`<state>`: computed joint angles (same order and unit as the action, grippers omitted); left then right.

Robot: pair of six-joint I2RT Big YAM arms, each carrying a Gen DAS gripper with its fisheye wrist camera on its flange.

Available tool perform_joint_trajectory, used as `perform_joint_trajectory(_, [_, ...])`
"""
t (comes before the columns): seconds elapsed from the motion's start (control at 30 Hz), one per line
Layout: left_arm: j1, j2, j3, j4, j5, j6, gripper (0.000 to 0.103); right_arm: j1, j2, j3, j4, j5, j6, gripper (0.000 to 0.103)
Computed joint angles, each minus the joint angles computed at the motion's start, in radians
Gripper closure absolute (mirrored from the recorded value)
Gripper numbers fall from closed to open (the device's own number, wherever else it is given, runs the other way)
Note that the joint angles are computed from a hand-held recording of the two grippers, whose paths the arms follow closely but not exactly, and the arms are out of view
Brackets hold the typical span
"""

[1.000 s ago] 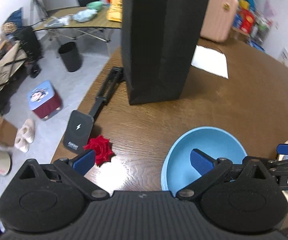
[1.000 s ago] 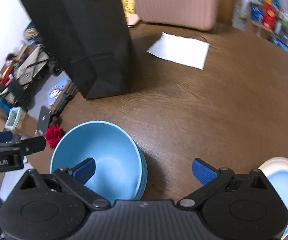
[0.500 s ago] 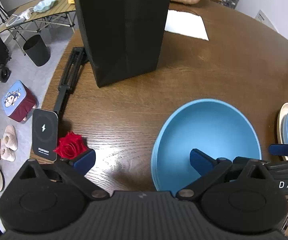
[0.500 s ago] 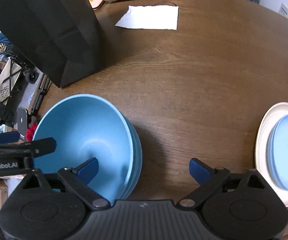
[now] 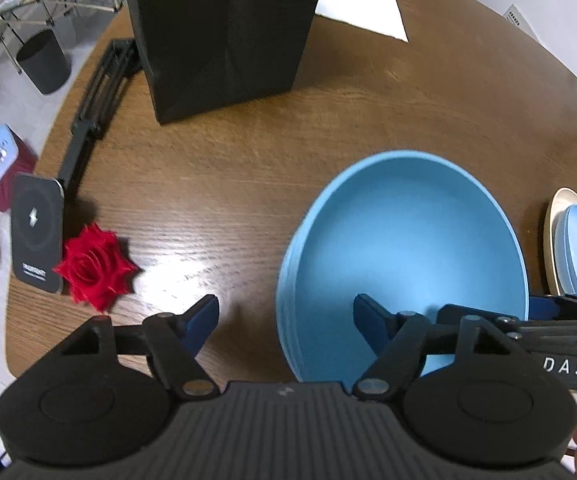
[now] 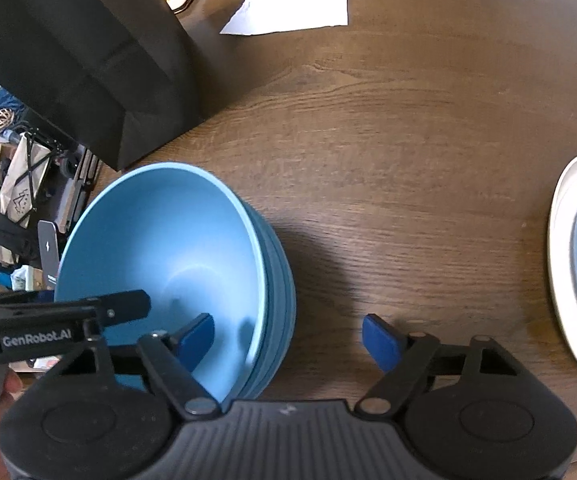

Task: Organize plates and bowls
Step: 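Close both grippers on the rim of the bowl stack, then lift and carry the bowl stack with both grippers toward the white plate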

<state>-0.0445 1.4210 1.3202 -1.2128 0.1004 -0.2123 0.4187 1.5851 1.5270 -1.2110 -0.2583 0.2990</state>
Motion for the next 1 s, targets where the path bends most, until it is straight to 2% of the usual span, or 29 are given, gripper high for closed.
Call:
perform_joint_trajectory(0.07, [0.004,0.007,0.0,-0.004,0.019,-0.001,0.028,-0.001,0.0,-0.009,0.012,-0.018,0.01,0.031])
perform_joint_trajectory(0.2, [0.004,0.014,-0.001,-0.001,0.031,-0.001,0.039,0.002,0.005,-0.013,0.024,-0.033,0.02,0.037])
perform_joint_trajectory(0.27, [0.005,0.017,-0.001,0.004,0.033,-0.002,0.041,0.004,0.007,-0.014,0.03,-0.037,0.02,0.043])
perform_joint_trajectory(0.4, [0.01,0.026,0.003,0.005,0.039,-0.001,0.054,0.005,0.016,-0.016,0.042,-0.052,0.033,0.046])
perform_joint_trajectory(0.5, [0.019,0.029,0.002,0.007,0.061,-0.001,0.058,0.005,0.018,-0.02,0.05,-0.061,0.041,0.052])
perform_joint_trajectory(0.57, [0.023,0.028,0.0,0.012,0.076,0.0,0.062,0.003,0.022,-0.02,0.052,-0.066,0.047,0.059])
perform_joint_trajectory(0.73, [0.026,0.029,0.0,0.016,0.096,0.004,0.071,-0.006,0.025,-0.031,0.068,-0.091,0.067,0.068])
perform_joint_trajectory(1.0, [0.025,0.029,-0.003,0.024,0.103,-0.003,0.072,-0.009,0.03,-0.038,0.085,-0.103,0.075,0.069])
